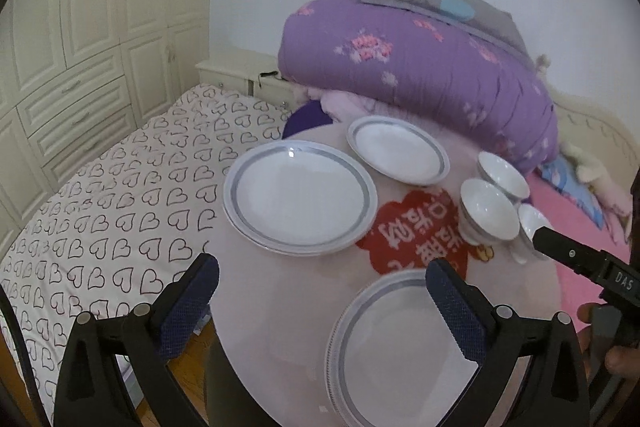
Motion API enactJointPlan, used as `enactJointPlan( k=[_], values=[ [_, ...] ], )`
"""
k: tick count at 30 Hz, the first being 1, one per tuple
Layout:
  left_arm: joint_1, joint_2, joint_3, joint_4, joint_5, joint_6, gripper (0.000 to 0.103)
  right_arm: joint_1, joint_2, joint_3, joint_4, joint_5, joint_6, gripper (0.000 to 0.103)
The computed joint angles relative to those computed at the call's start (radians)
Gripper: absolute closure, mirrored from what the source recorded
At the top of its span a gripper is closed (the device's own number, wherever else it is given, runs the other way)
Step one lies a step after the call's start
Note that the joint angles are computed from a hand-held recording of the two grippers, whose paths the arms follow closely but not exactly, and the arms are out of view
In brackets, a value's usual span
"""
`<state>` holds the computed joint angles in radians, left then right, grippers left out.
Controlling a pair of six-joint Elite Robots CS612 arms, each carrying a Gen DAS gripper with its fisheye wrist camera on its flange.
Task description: Organize plates and bowls
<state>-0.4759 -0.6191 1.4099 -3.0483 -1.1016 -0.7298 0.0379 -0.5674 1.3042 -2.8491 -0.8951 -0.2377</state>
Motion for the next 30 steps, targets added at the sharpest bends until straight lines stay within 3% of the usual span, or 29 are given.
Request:
enactJointPlan(
  k=[12,15,22,30],
  values=[
    [0.019,-0.007,0.023,-0.029,0.135,-0.02,0.001,0.062,0.034,-0.094,-0.005,-0.025,-0.053,0.0],
    [0.026,0.01,0.003,-0.022,0.145,-0.025,0.001,0.084,0.052,-0.142,0.056,-0.048,-0.094,0.0],
    [0.06,0.054,-0.059,0.013,0.105,-0.037,0.001,0.115,0.109,-0.267,0.215,-0.092,-0.128,0.0],
    [0.129,0.121,-0.176,0.069,-0.001,-0.032,0.001,0.139,0.178,-0.406,0.409,-0.111,-0.146,0.0]
  ],
)
